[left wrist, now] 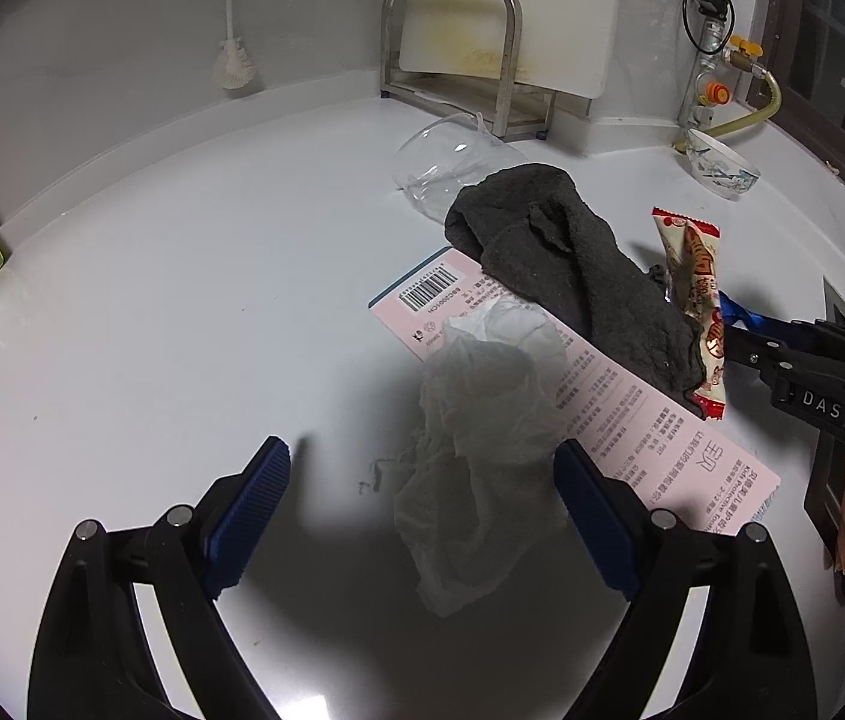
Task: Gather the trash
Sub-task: 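Grasp the white tissue with the left tool while the right tool grasps the blue clip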
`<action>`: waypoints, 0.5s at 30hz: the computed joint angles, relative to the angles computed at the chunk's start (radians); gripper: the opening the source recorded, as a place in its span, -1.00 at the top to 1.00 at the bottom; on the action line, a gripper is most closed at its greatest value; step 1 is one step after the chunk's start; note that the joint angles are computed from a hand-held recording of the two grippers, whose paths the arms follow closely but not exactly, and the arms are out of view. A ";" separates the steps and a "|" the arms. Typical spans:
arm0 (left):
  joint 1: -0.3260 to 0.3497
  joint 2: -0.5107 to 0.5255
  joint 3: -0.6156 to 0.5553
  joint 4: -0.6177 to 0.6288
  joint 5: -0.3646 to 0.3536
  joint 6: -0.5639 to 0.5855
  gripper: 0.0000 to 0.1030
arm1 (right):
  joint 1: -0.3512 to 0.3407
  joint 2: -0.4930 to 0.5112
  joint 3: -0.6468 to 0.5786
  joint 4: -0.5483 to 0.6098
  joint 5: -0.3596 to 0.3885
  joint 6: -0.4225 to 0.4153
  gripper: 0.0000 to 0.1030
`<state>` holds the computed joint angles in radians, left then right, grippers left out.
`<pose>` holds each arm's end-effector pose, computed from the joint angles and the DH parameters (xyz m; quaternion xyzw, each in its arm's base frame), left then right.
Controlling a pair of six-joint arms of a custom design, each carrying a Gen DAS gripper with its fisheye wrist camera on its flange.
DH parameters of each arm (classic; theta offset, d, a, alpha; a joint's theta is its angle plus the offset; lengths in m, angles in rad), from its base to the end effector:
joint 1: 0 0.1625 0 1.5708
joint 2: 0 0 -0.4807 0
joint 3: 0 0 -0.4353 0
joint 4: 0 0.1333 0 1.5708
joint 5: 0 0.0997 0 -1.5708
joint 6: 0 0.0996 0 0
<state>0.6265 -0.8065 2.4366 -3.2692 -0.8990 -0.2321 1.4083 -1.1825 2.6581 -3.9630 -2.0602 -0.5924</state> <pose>-0.2190 -0.3996 0.0040 0.3184 0.8883 -0.2096 0.2562 0.0281 -0.3631 0.1997 0.0809 -0.8729 0.3190 0.3602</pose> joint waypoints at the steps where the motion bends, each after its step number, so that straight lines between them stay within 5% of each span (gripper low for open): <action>1: 0.001 0.001 0.000 -0.007 -0.002 0.004 -0.69 | 0.000 -0.003 0.002 0.004 0.006 0.004 0.57; 3: 0.002 0.004 0.000 -0.016 -0.008 0.011 -0.55 | -0.004 -0.008 0.008 0.009 0.020 0.011 0.67; 5: 0.009 0.004 -0.007 0.002 -0.022 0.010 -0.21 | -0.007 -0.006 0.018 -0.006 0.029 0.012 0.83; 10: 0.006 0.001 -0.003 -0.005 -0.031 0.014 0.46 | -0.022 -0.001 0.047 -0.045 0.062 0.024 0.86; 15: 0.000 -0.014 0.017 -0.015 -0.044 0.016 0.71 | -0.019 0.019 0.082 -0.105 0.080 0.036 0.87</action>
